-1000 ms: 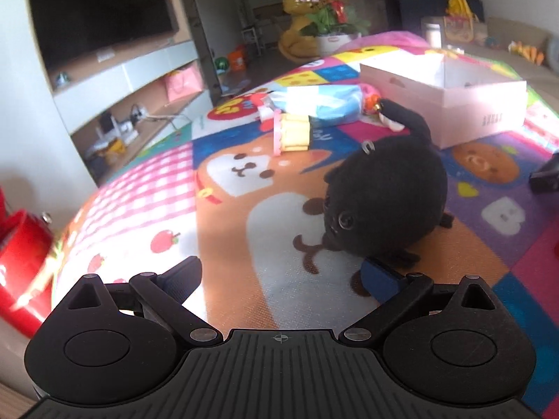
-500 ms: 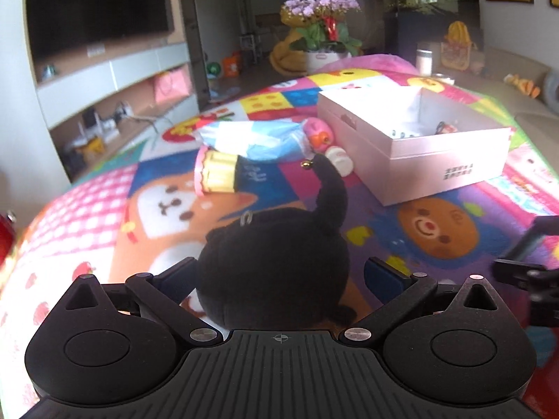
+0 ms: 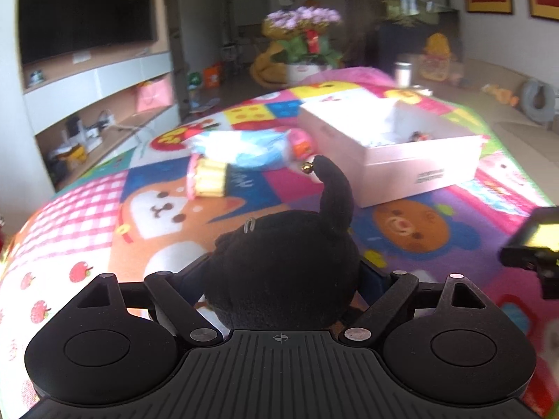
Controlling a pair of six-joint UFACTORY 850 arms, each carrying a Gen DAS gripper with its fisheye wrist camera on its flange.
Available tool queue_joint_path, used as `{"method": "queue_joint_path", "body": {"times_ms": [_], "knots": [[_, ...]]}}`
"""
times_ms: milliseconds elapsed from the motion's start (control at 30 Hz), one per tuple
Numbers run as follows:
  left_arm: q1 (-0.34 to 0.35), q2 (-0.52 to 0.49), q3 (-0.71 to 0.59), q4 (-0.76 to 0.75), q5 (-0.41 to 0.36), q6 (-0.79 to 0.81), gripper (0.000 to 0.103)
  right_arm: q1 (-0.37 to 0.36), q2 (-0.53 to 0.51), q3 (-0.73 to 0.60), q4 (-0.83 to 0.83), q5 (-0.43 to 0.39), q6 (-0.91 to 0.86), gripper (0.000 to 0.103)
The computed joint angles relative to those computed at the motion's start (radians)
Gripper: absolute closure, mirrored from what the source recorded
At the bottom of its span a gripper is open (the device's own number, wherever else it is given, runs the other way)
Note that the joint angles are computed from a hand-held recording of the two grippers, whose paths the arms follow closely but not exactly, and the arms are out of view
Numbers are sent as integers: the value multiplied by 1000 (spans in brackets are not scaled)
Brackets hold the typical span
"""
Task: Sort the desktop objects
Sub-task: 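Carry the plush cat into the pink box and open the left tool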
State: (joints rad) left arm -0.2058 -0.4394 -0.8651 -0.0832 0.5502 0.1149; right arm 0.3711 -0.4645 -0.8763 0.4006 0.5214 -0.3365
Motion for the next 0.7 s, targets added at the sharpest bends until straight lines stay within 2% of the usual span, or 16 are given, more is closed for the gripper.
{"method": "queue_joint_path", "body": {"times_ms": [133, 267, 367, 433, 533, 600, 700], "knots": [[-4, 66, 19, 194, 46, -116, 13, -11, 35, 28, 15, 34, -16, 28], [-10, 78, -58, 360, 76, -242, 13, -29, 80, 56, -11, 69, 15, 28], [-39, 26, -166, 311, 134, -192, 12, -37, 110, 76, -27, 111, 33, 28], [-36, -32, -263, 377, 162, -260, 5, -39, 119, 78, -24, 127, 30, 28], [-31, -81, -368, 380, 79, -357, 4, -32, 120, 66, 17, 129, -7, 28], [-21, -76, -355, 350, 76, -365, 2, -31, 123, 68, 20, 132, -24, 28], [-11, -53, -280, 254, 85, -279, 1, -34, 124, 65, 28, 138, -45, 28]]}}
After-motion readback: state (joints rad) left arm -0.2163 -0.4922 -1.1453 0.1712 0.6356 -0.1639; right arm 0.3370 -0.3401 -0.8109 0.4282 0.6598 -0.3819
